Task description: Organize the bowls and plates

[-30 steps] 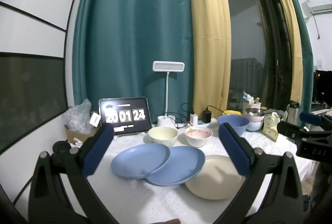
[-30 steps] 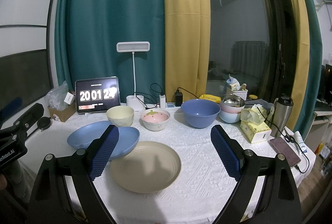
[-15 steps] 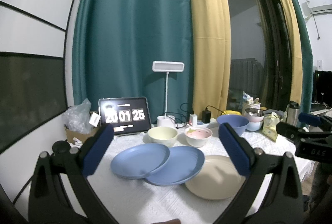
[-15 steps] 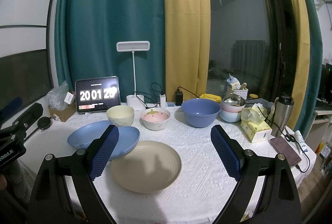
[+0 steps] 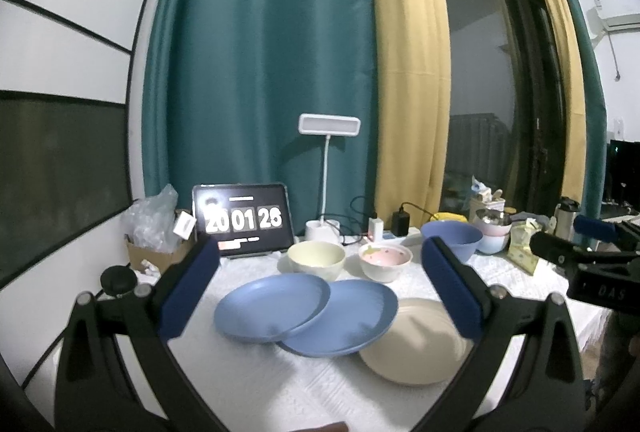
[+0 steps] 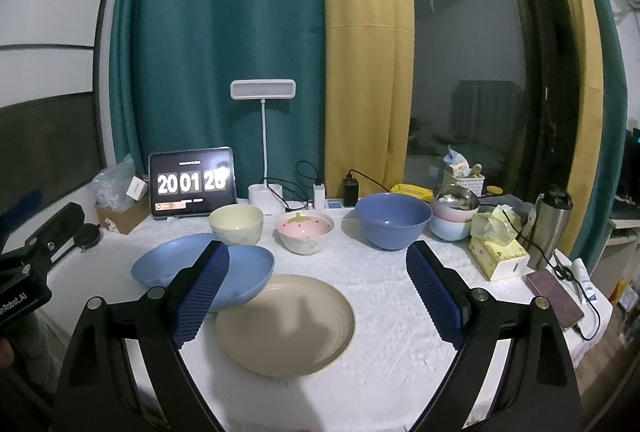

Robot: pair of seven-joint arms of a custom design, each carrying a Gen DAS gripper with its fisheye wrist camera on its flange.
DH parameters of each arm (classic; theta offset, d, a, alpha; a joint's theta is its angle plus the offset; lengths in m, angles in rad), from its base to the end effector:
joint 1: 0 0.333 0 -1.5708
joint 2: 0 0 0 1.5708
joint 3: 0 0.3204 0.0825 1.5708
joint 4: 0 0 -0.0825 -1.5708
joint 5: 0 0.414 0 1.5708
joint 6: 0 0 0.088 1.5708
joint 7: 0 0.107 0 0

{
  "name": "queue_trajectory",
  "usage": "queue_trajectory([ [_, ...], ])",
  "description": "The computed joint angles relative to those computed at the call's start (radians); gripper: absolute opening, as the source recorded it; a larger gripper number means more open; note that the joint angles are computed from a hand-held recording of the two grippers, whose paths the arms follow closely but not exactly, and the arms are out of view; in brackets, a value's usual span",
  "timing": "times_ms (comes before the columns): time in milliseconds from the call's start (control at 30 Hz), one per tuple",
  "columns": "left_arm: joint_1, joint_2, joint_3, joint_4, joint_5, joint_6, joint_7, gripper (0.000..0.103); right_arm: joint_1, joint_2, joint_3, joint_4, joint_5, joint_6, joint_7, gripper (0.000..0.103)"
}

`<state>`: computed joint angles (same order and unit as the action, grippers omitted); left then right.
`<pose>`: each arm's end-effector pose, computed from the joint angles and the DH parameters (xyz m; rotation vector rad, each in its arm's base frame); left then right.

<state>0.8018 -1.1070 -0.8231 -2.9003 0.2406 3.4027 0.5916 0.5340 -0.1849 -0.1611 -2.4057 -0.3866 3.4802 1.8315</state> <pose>0.3637 -0.0585 0.4997 -1.5143 0.9722 -0.8820 0.4747 0.2292 0.5223 -1.7184 0.9623 -0.7253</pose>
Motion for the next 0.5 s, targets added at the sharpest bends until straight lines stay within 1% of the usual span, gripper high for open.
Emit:
queue_trajectory([
  [67, 0.004, 0.011, 0.001, -0.002, 0.0, 0.008, 0.002, 0.102, 0.003, 0.01, -0.001, 0.009, -0.005, -0.003, 0.003, 0.093],
  [167, 0.013, 0.033, -0.006, 0.0, -0.006, 0.015, 0.006, 0.102, 0.016, 0.027, -0.02, 0.026, -0.042, -0.008, 0.032, 0.093],
  [267, 0.018, 0.082, -0.005, 0.009, -0.007, 0.019, 0.018, 0.102, 0.031, 0.052, -0.045, 0.057, -0.114, -0.022, 0.092, 0.093],
  [367, 0.035, 0.129, -0.015, 0.017, -0.015, 0.028, 0.031, 0.102, 0.044, 0.084, -0.073, 0.097, -0.217, -0.036, 0.184, 0.093],
  [500, 0.056, 0.197, -0.027, 0.03, -0.031, 0.042, 0.058, 0.102, 0.022, 0.124, -0.056, 0.142, -0.294, -0.05, 0.256, 0.093],
])
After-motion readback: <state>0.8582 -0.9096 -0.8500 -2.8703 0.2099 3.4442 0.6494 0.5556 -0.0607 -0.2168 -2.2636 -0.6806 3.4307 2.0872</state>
